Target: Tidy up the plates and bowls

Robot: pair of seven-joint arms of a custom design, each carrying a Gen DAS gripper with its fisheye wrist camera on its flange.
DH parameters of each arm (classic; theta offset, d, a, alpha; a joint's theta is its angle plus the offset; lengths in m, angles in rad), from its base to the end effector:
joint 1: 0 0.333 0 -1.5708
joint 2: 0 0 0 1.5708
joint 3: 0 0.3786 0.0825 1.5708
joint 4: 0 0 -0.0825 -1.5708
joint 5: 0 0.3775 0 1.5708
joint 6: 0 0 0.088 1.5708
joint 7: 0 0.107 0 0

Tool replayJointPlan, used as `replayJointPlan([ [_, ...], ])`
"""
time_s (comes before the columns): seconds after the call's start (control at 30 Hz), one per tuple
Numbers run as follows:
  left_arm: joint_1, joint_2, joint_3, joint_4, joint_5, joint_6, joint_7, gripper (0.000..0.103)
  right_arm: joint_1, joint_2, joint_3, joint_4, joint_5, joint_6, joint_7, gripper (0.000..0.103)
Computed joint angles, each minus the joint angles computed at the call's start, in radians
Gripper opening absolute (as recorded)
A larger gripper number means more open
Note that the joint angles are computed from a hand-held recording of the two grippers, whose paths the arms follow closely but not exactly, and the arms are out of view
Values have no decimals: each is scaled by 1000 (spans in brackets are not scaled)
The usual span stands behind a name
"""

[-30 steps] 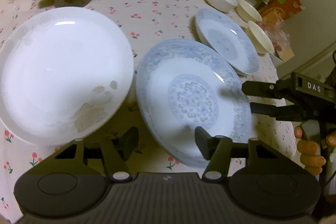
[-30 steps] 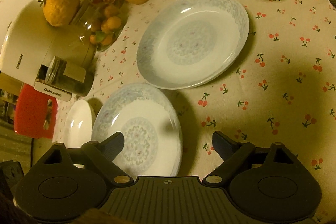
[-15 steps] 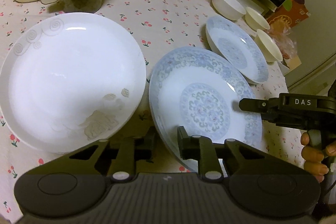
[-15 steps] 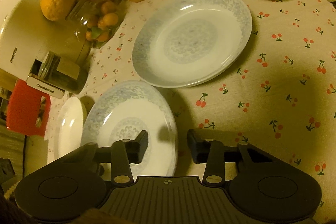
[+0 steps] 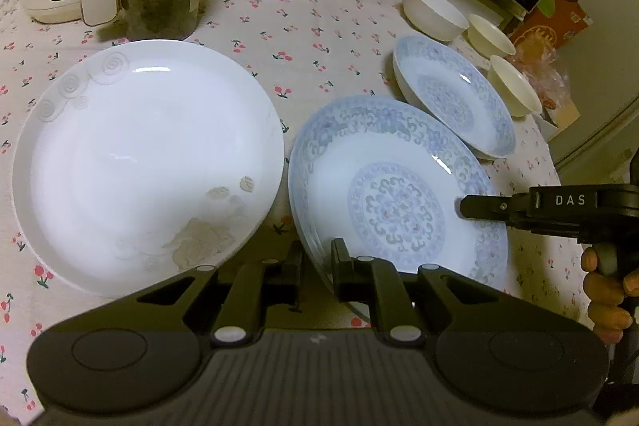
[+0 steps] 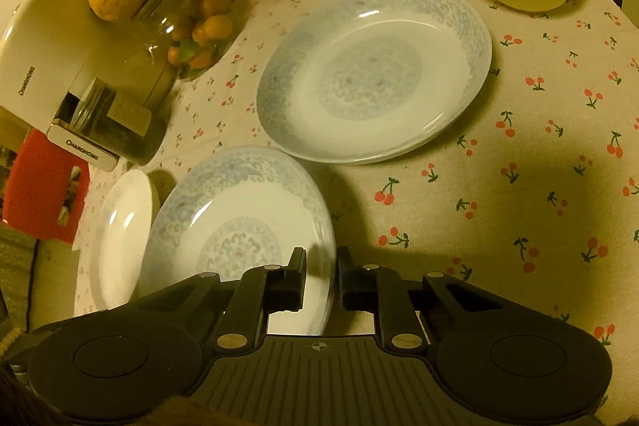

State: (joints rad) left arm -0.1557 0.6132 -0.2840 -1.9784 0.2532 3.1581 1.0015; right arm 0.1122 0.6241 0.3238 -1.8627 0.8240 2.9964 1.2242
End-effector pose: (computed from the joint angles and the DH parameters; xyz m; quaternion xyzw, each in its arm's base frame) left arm 0.6206 -0.2875 0.2892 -0.6660 0.6837 -0.2943 0.0483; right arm 0.6629 0.2152 0.2867 -0.6294 0.7087 0.0302 0.3171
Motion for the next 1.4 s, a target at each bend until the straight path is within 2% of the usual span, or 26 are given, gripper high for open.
replayJointPlan([
  [0.33, 58, 0, -62, -15, -14, 9, 2, 12, -32, -13, 42, -8, 37, 21, -51, 15],
  [0.73, 55, -23, -53, -43, 0, 68, -21, 12, -68, -31, 84, -11, 129, 28, -142, 15],
  [0.93, 27, -32, -23, -38, 18, 94, -36, 12, -83, -44, 105, -7, 211, 47, -220, 15],
  [1.07, 17, -26, -17, -17, 27, 93, -43, 12, -80, -51, 93, 1, 254, 44, -252, 15],
  [1.2, 24, -5, -38, 23, 31, 70, -39, 13, -68, -53, 65, 12, 280, 40, -262, 15],
  [1.4, -9, 30, -29, 103, 25, 31, -32, 13, -59, -49, 30, 28, 308, 47, -258, 15],
])
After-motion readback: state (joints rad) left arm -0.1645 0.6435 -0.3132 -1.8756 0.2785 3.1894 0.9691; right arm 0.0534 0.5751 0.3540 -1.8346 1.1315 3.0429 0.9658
